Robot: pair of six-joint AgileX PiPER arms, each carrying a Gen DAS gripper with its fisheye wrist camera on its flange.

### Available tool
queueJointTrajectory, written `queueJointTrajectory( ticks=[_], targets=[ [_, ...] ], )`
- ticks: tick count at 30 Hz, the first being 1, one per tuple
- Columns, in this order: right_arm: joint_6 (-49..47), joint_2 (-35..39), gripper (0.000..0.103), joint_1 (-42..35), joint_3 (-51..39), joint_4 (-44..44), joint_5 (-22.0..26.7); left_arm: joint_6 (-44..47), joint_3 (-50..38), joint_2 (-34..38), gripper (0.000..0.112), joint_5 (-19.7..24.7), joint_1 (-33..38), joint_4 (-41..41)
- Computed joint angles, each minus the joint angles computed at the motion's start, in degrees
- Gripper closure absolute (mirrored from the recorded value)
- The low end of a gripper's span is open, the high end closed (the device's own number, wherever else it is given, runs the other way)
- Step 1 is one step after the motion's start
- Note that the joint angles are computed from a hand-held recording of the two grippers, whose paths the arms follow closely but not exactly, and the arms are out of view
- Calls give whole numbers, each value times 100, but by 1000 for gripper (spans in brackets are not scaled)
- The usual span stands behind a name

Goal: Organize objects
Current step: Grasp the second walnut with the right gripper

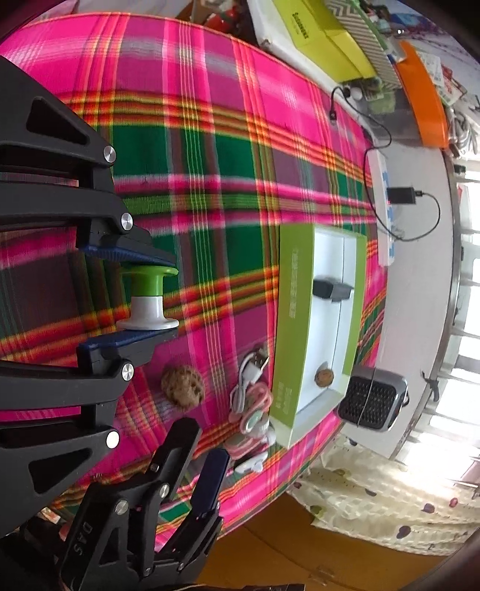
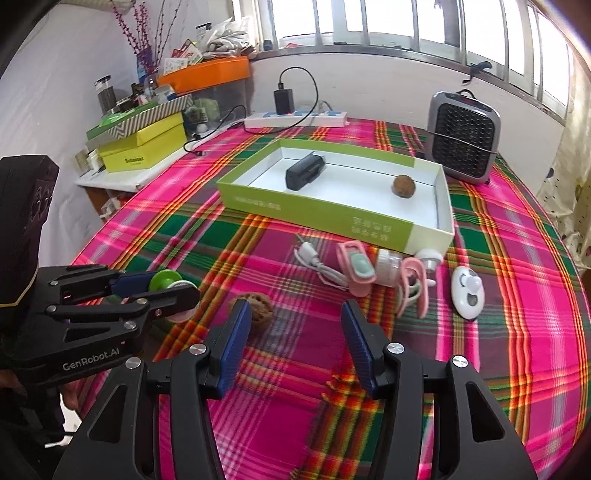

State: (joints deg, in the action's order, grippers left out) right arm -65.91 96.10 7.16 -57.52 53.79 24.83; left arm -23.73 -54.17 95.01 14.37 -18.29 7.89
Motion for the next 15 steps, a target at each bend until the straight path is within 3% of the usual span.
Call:
queueJointTrajectory(
  ticks=[6,15],
  targets=[
    [-95,116,51,93,-79,123,140,286,68,-37,83,-70,185,-308],
    [469,370,51,393,-250,-462,13,715,56,-3,82,-106,223,-701]
  ],
)
